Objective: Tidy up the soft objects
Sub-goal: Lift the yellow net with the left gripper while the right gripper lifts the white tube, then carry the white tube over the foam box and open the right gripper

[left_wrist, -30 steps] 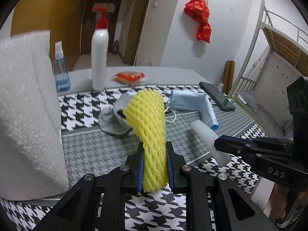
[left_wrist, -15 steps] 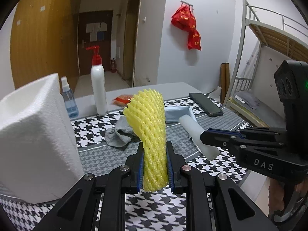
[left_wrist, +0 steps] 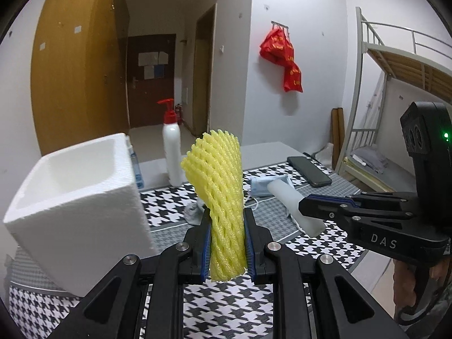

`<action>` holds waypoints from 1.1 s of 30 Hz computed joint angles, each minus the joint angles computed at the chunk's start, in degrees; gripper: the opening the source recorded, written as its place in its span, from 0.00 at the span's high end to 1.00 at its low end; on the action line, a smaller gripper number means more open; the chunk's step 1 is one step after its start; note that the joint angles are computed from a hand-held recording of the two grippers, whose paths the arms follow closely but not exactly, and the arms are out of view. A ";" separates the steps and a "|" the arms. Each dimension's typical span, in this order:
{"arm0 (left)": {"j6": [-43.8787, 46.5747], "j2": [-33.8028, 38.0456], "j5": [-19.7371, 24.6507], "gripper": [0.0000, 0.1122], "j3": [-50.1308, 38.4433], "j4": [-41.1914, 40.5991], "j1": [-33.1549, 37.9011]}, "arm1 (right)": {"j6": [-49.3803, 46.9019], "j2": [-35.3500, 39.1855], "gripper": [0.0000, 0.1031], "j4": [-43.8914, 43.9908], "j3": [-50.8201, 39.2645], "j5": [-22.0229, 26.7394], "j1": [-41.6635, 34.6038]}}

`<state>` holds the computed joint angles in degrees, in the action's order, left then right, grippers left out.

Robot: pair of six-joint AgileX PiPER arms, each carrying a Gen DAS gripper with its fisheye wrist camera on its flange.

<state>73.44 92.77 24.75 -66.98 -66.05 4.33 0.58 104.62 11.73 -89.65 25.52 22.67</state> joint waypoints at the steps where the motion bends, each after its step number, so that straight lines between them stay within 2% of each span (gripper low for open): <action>1: 0.68 -0.38 0.06 0.81 0.37 -0.49 0.41 | 0.01 -0.07 0.90 -0.05 -0.02 -0.22 0.33; 11: 8.17 -4.92 0.54 0.81 3.68 -7.50 6.23 | 2.38 0.19 0.90 -3.05 -3.03 -0.32 4.33; 17: 9.23 -6.68 1.51 0.81 4.37 -8.80 10.60 | 1.91 1.45 0.90 -3.75 -6.34 -0.14 6.65; 33: 11.94 -9.88 -0.66 0.81 6.65 -11.67 18.78 | -6.22 6.92 0.90 2.03 -18.81 2.59 10.77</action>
<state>85.38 82.89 24.09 -60.33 -77.72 23.12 -5.65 111.54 13.76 -108.47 28.11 33.44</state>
